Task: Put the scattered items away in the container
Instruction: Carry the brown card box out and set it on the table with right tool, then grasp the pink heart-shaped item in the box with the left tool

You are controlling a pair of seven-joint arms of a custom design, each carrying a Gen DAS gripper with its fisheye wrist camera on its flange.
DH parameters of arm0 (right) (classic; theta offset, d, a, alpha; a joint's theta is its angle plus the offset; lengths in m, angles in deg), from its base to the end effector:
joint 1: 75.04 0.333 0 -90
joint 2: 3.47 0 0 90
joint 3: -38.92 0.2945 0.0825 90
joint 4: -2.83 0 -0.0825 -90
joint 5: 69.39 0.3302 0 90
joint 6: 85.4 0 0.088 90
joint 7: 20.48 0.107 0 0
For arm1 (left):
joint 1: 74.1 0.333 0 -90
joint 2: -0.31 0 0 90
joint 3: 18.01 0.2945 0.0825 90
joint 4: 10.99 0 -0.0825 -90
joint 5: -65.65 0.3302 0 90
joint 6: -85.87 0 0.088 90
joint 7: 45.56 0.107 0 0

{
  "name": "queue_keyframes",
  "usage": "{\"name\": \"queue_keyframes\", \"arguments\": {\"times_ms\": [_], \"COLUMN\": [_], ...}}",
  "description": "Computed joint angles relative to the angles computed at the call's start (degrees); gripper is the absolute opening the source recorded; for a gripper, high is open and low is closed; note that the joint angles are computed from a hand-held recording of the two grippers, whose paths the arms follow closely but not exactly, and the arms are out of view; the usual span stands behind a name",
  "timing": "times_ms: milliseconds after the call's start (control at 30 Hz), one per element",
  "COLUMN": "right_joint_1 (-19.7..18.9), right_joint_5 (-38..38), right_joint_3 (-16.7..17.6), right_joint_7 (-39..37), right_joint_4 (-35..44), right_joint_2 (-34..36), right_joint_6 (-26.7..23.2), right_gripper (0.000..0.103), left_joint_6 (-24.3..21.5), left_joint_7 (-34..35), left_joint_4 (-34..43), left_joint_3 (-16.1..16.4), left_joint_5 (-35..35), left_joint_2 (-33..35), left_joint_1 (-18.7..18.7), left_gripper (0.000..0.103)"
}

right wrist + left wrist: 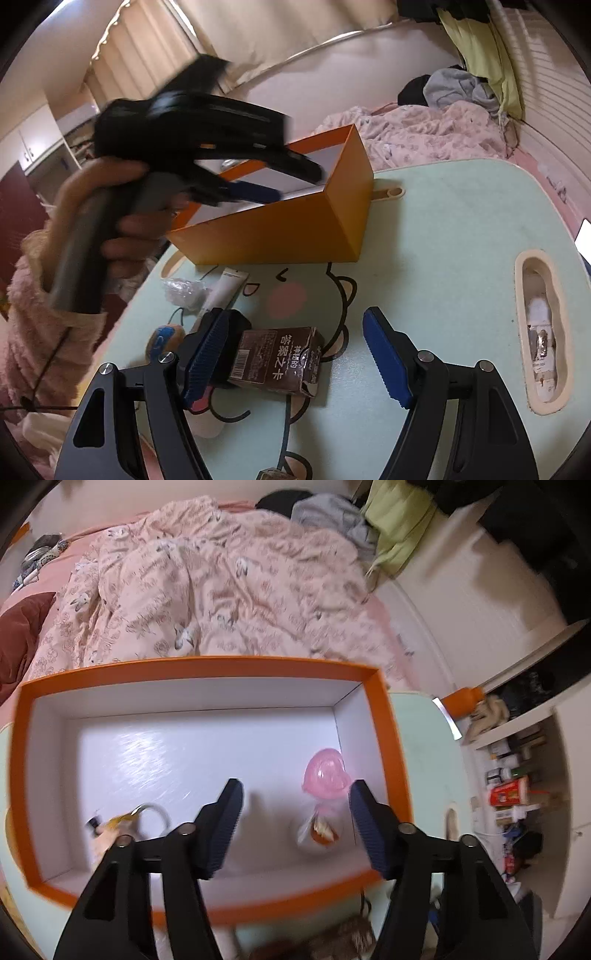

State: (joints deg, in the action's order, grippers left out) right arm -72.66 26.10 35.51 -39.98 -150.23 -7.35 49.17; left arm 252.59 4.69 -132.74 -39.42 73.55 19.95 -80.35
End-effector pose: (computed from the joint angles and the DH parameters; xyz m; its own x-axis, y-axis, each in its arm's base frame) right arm 0.3744 0.0080 0.2735 0.5626 -0.6988 -0.4417 -0.7057 -0.1276 -0.6969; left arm 0.5082 -0.2634 0.3303 0.0714 -0.9457 0.3170 -0.9274 -0.1799 -0.3279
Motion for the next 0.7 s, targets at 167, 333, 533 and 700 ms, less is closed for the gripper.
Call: {"name": "queue_keyframes", "arguments": {"times_ms": [167, 333, 533, 700], "right_joint_1": [-1.7, -2.9, -2.5, -2.5], "right_joint_5": [-3.8, -4.4, -3.8, -3.5], "right_joint_3": [-1.4, -1.6, -0.9, -1.0], "right_joint_7": [3.8, 5.0, 3.9, 3.6], "right_joint_4": [1.9, 2.6, 2.2, 2.1], "right_joint_2": [1.6, 2.4, 1.9, 2.0], "right_joint_6": [-5.1, -7.0, -5.7, -5.8], "right_gripper": [0.075, 0.075, 0.075, 0.075], "left_joint_6": [-3.3, -5.1, -8.6, -10.1], "left_joint_7": [-3.6, -6.6, -8.0, -10.6], "left_joint_4": [4.4, 5.8, 7.3, 8.3], "left_joint_3": [3.2, 5.0, 6.8, 8.6], "left_joint_5": [4.1, 8.0, 12.0, 16.0], "left_joint_2": [3.4, 4.4, 4.4, 4.6], "left_joint_1": [-4.1, -5.6, -6.9, -8.7], "left_gripper": [0.057, 0.056, 0.038, 0.037]}}
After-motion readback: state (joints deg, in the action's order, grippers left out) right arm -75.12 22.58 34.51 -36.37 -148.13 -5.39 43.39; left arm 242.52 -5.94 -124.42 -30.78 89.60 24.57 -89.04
